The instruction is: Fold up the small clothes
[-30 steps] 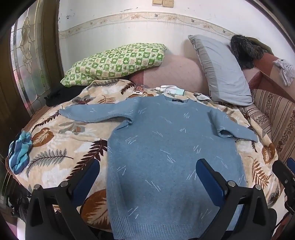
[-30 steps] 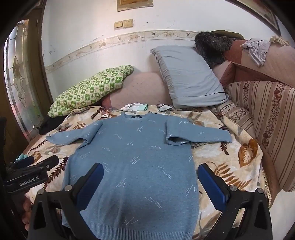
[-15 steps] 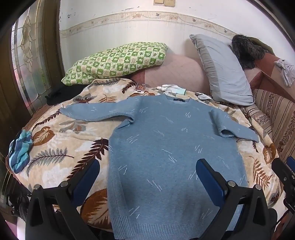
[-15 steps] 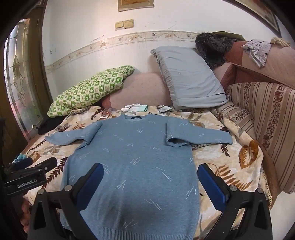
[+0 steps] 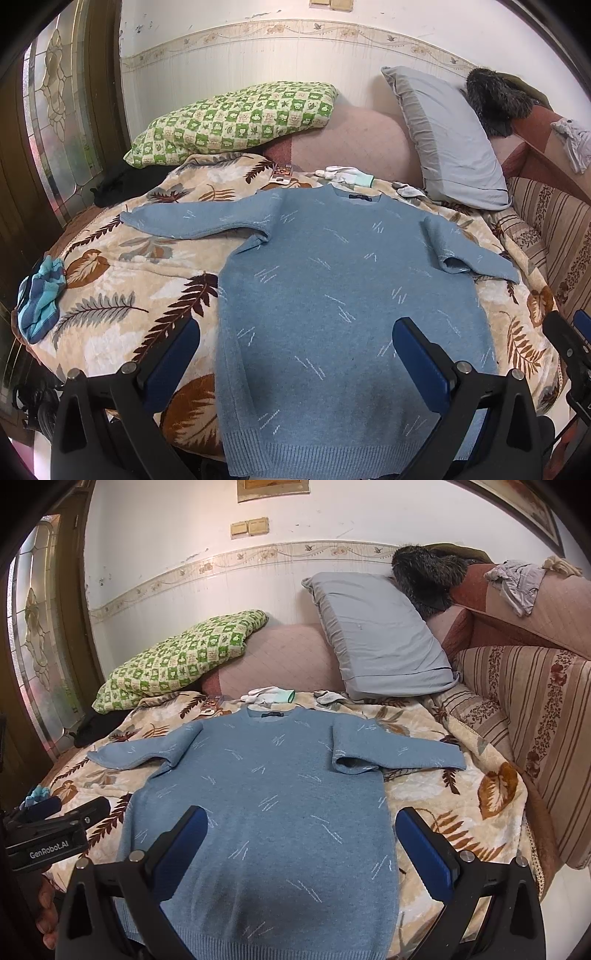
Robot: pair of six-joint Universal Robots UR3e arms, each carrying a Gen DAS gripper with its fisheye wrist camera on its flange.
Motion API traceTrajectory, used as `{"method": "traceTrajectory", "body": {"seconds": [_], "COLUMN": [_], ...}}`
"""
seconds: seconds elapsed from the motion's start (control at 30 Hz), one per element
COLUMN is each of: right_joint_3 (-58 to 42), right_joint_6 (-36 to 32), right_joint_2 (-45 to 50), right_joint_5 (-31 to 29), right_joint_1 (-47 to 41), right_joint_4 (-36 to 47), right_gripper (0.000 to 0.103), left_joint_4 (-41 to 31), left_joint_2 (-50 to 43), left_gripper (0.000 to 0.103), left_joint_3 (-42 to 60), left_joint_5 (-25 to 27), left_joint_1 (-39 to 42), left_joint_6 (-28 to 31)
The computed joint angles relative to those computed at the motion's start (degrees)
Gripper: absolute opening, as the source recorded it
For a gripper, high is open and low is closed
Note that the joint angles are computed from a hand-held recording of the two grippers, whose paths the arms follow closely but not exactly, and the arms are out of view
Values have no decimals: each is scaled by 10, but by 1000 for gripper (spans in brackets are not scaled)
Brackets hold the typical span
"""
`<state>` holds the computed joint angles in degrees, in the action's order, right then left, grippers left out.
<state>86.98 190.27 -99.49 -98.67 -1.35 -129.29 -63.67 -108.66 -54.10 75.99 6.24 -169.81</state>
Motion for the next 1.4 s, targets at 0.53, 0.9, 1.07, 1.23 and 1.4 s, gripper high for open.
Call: {"method": "traceTrajectory", "body": {"seconds": [0.53, 0.9, 1.07, 1.23, 1.4], "right_joint_3": [10, 34, 104, 176, 138], "right_joint_6": [0, 6, 0, -6, 112], "right_joint_2": [-3, -17, -76, -77, 113], "right_joint_5": [13, 96, 277, 531, 636], "right_joint_1": [-9, -74, -248, -523, -608], "right_joint_4": [-3, 5, 28, 71, -13], "right_gripper": [103, 103, 103, 103, 103], "left_joint_4": [-19, -68, -129, -142, -170], "left_joint_2": [-18, -60, -123, -179, -232], "left_gripper": [103, 103, 103, 103, 103], "left_joint_3": [23, 76, 155, 212, 278], "left_joint_5": [-2, -47, -89, -76, -72], "left_joint_1": [6, 43, 97, 118, 118], "left_joint_6": [-6, -7, -42, -56, -66]}}
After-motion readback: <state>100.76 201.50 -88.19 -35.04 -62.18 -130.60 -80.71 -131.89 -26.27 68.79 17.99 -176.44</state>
